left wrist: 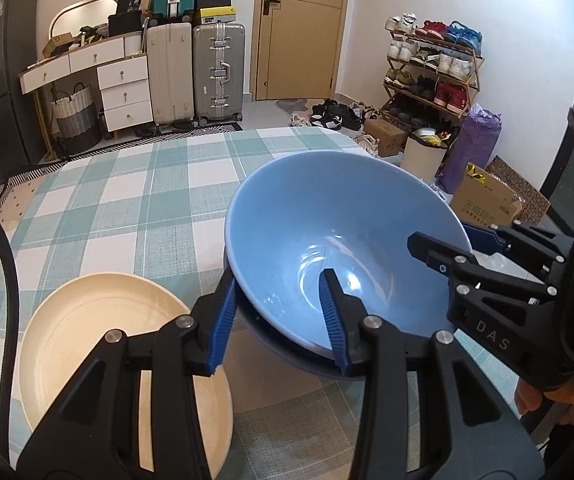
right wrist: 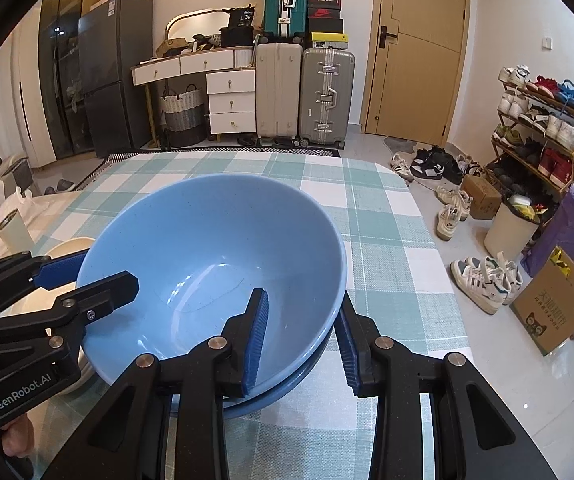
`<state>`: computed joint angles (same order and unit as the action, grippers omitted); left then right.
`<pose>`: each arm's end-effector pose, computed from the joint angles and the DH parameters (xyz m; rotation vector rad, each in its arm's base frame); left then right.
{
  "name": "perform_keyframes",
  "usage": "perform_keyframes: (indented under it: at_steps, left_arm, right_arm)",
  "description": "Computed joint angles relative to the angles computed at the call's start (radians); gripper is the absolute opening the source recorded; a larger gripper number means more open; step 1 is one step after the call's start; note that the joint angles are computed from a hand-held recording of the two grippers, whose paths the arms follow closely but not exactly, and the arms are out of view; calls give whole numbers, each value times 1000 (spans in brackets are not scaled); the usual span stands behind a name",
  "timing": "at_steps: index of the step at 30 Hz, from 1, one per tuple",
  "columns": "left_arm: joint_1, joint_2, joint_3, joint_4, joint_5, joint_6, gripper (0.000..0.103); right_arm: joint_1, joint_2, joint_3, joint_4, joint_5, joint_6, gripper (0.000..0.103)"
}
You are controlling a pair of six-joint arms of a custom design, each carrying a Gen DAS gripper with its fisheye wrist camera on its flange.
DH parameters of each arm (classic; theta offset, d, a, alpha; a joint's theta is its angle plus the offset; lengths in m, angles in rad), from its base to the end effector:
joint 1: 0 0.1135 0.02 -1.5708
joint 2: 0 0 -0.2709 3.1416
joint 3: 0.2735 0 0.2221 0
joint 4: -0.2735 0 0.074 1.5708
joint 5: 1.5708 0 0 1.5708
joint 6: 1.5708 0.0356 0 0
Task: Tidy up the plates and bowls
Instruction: 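Lower the paler bowl into the darker blue bowl with both grippers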
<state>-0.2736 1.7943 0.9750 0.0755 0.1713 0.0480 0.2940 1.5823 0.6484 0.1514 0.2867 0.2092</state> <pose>0.3355 -0.1005 0.1885 0.4577 2.2760 -0.3125 0.2663 0.0701 0.1719 0.0407 2.3146 -0.0838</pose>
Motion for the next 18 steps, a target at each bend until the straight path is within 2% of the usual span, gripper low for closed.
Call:
perform_keyframes:
  at_steps: [6,9,14,18]
  left_arm:
    - [4,4,-16,25,-3,22,37]
    - [-2,3,-24,38,-19,25,37]
    - [-17,10,-33,56,-64,43,38]
    - [-7,17,-20,38,-36,46,43]
  right_arm:
    - [28,14,-2,10,54,-5,36]
    - [33,13,-4,14,51,-15,42]
    - [35,8,-14,22,53,-43,42]
    - [9,2,-21,24,21,-51,43]
